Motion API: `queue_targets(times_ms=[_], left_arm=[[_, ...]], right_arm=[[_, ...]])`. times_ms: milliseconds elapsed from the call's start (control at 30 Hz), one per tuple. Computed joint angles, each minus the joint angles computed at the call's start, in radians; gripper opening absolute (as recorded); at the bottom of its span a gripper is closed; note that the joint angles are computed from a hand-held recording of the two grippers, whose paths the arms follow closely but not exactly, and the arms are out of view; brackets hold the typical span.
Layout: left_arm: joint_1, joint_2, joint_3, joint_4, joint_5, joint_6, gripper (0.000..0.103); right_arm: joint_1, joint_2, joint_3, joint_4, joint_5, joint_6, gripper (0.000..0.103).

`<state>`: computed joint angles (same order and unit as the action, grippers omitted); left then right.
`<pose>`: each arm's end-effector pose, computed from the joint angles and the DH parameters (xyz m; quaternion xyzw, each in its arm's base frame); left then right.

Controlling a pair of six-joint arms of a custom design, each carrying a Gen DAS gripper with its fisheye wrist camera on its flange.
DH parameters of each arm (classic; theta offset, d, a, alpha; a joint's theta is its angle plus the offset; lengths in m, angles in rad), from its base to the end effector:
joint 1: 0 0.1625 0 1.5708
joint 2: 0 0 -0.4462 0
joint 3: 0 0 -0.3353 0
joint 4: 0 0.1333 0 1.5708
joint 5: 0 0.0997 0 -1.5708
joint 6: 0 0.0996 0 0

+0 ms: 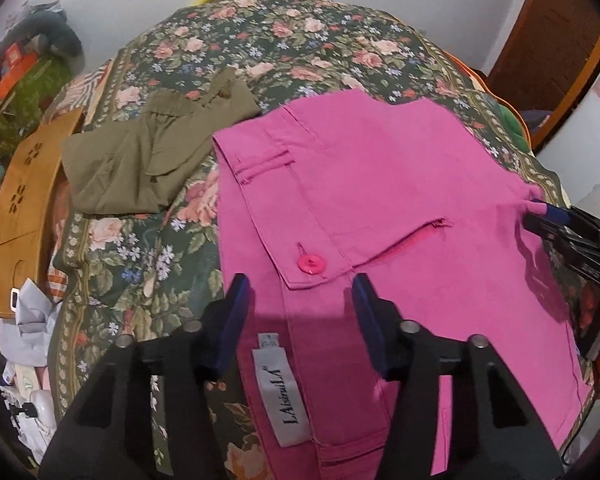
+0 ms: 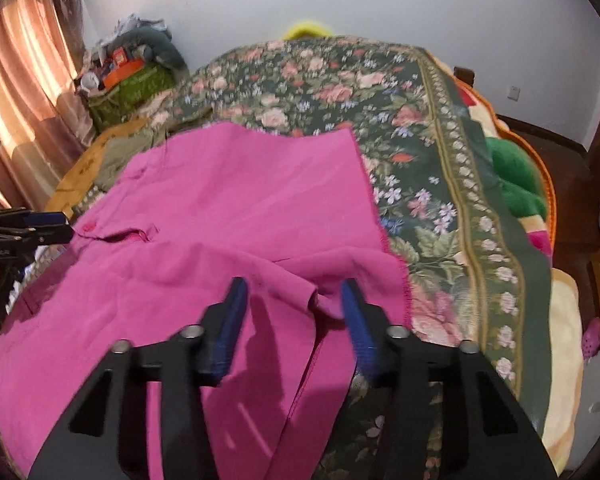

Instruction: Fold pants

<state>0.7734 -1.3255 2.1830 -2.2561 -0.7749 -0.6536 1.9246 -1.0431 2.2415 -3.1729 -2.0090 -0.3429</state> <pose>-0.1534 -0.4355 0.2560 0.0992 0.9137 -0.1969 0.3415 0.2496 -0.4129 0.1919 0.2855 -0.9137 0.1968 0.2119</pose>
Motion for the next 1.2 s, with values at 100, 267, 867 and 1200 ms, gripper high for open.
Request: queue_targets(times_ms=[100,267,867,1200], left_arm=[[0.000,0.000,0.008,-0.022,-0.023,0.039,0.038],[0.023,0.010,0.013,-0.031,-0.051,0.043,0.038],[0.048,0.025,0.064,-0.083,0.024,-0.014,0.034],[0.048,0.026,0.060,-0.073,0.024,0.022,0.034]], right_arm=[[-0.005,0.009,-0.013,0.026,-0.013,0.006,0.024],[-0.009,0.015,-0.020,0.042,-0.022,0.010,0.012],[-0.015,0.042,-0.024,0.015,-0.053,0.021,0.005],[0.007,-0.007,0.006,-0.067,-0.121,0.006,0.005]])
